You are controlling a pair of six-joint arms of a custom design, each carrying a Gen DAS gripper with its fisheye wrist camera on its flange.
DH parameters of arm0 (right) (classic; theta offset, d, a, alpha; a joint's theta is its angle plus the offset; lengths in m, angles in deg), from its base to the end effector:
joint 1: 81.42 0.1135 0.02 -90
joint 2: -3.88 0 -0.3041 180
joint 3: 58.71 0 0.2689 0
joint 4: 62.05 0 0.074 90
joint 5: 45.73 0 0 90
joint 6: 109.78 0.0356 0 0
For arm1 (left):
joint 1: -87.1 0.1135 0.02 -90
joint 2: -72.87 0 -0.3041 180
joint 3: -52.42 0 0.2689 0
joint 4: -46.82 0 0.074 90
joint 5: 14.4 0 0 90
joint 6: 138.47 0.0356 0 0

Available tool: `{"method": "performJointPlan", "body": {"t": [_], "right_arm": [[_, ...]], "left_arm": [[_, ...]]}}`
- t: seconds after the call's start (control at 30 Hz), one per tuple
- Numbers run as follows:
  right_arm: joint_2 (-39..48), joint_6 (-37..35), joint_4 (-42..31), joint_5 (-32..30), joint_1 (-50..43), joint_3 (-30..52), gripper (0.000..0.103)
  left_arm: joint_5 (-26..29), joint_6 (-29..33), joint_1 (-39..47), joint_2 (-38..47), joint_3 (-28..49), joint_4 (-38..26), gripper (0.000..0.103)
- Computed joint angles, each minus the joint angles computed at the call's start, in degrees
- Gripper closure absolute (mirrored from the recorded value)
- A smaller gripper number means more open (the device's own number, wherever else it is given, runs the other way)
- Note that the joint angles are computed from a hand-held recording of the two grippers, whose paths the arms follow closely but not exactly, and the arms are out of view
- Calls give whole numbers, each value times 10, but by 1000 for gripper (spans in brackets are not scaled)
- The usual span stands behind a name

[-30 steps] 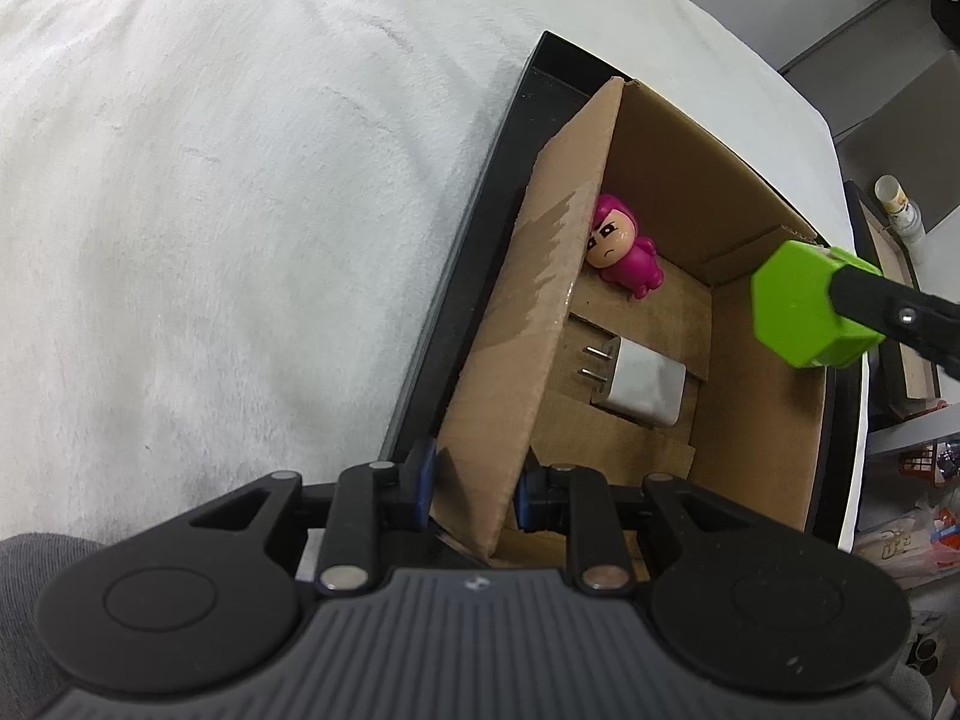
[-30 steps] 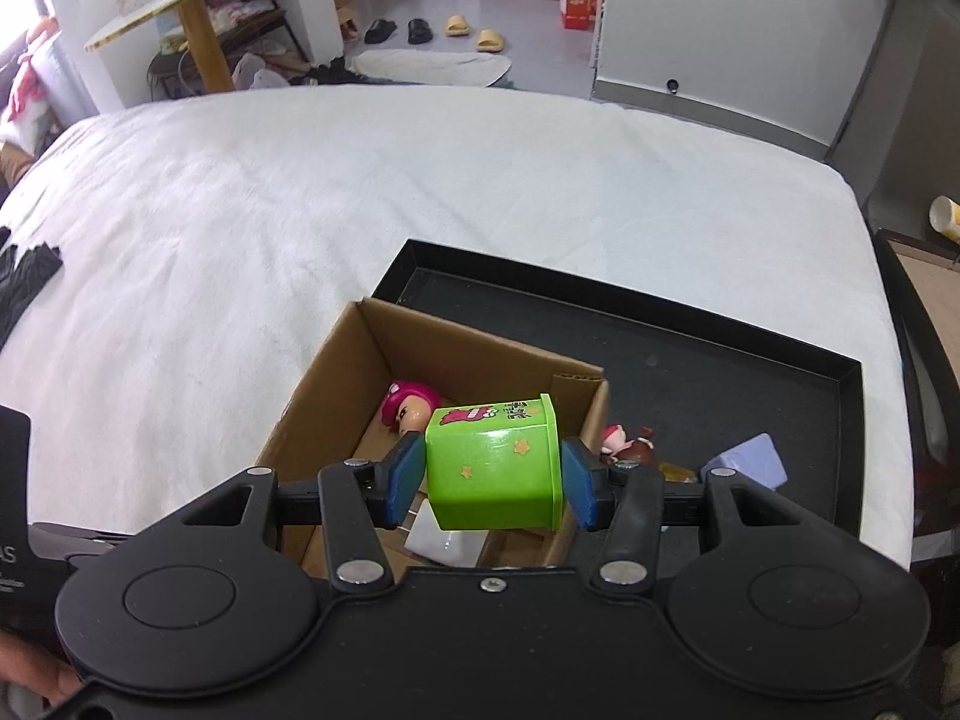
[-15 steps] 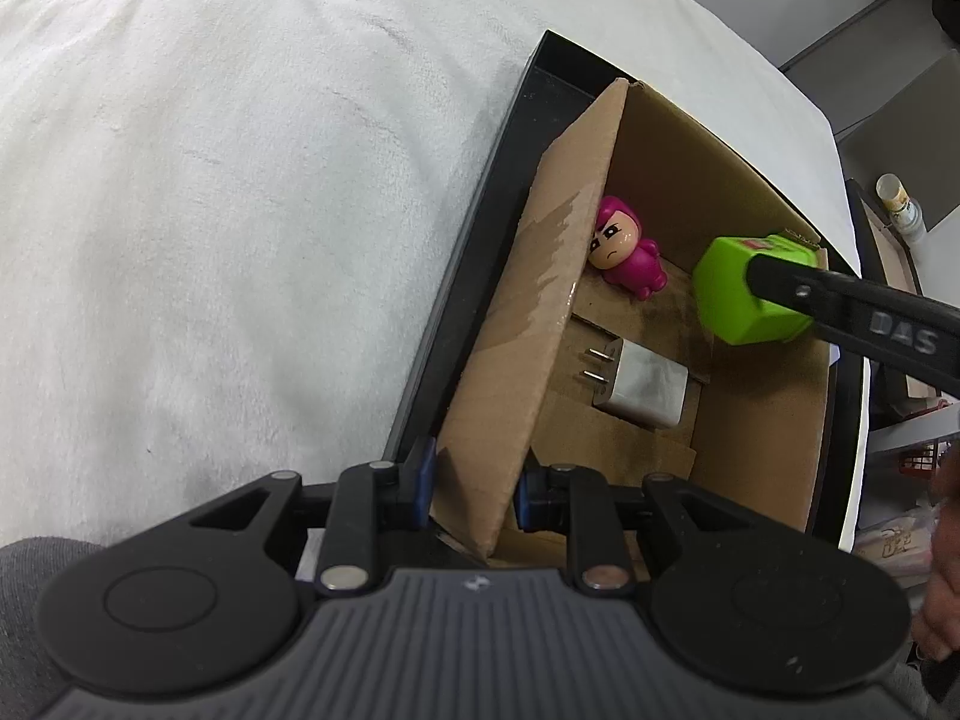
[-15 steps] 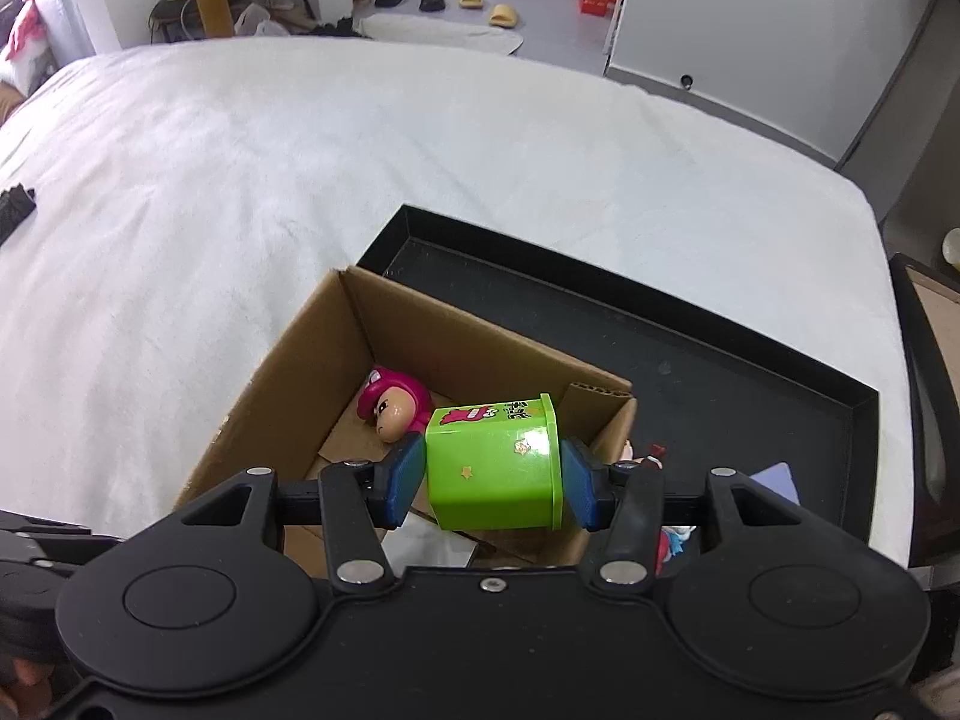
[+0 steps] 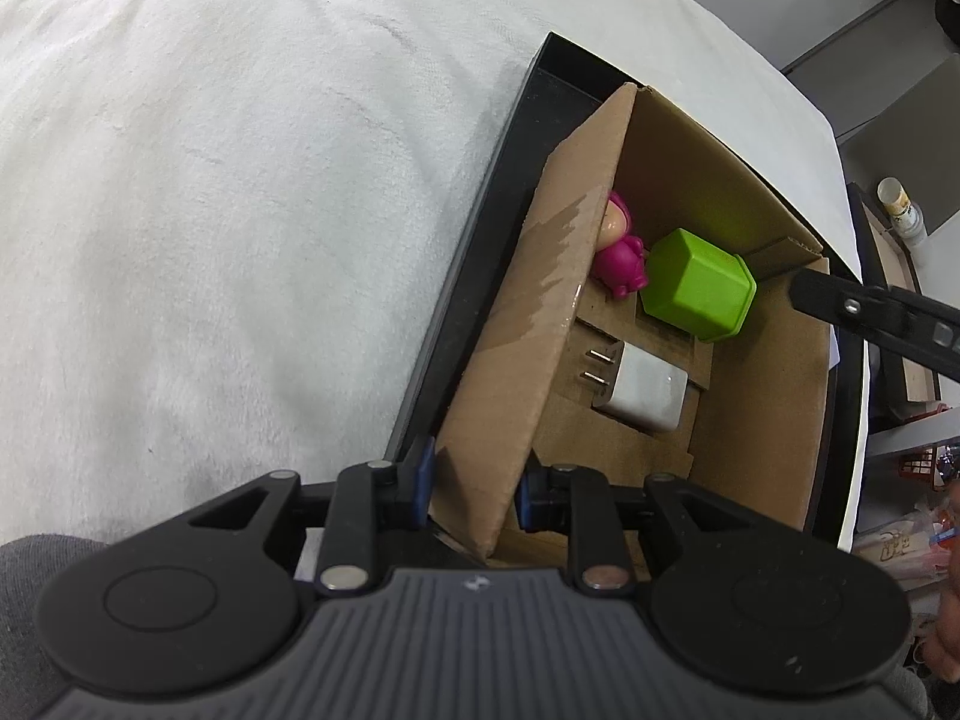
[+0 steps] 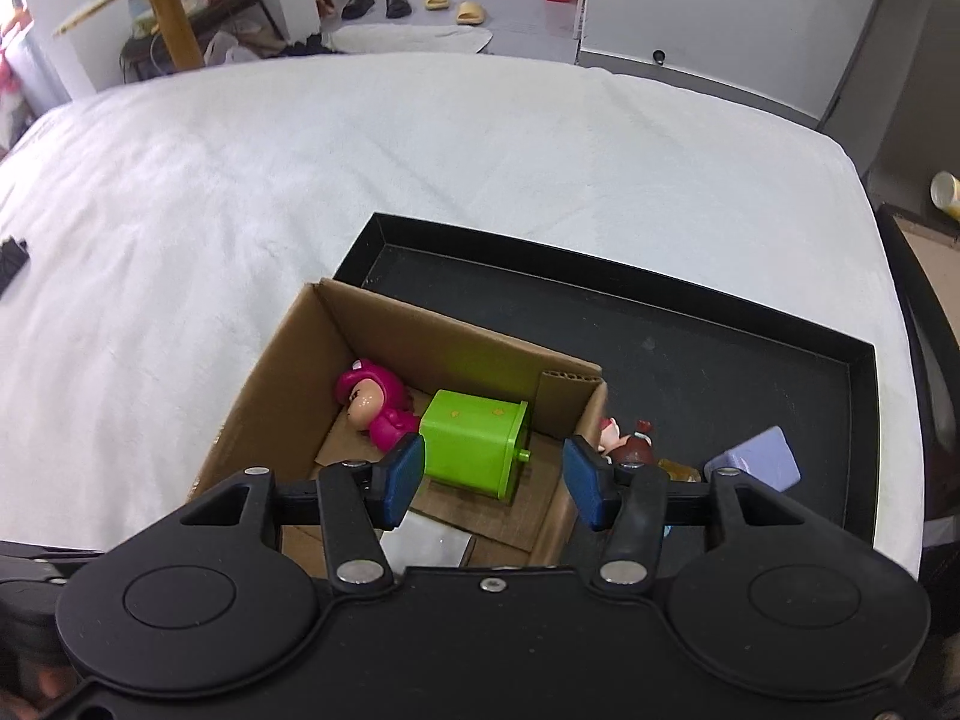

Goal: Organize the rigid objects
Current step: 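Lower the cube into the box and open the right gripper, then move the right gripper to the small red-and-blue figure and grasp it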

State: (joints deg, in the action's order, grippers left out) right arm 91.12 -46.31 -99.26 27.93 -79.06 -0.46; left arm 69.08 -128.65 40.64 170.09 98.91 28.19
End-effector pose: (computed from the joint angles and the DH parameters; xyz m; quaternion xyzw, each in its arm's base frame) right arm 0.2836 0.0217 0.1880 -0.2700 0.9306 0.0932 0.2287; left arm 0.1868 -0.1907 0.1047 -0.2946 0.9371 -0.1347 0.1303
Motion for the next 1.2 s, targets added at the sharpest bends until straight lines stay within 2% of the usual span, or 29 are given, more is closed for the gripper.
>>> {"method": "performJointPlan", "body": {"t": [0.17, 0.3, 0.57, 0.7, 1.2], "right_arm": [[-24, -15, -30, -29, -29, 3, 51], [-23, -21, -71, -74, -70, 22, 51], [-20, -52, -86, -96, -123, 24, 49], [-4, -64, -110, -131, -162, 39, 48], [67, -110, -112, -172, -255, 64, 48]], "left_arm": [[-5, -1, -6, 2, 5, -8, 79], [-8, -6, -8, 6, 12, -15, 79], [-15, -16, -13, 10, 23, -31, 79], [-19, -32, -16, 12, 24, -35, 79], [-43, -80, -44, 22, 61, -92, 80]]}}
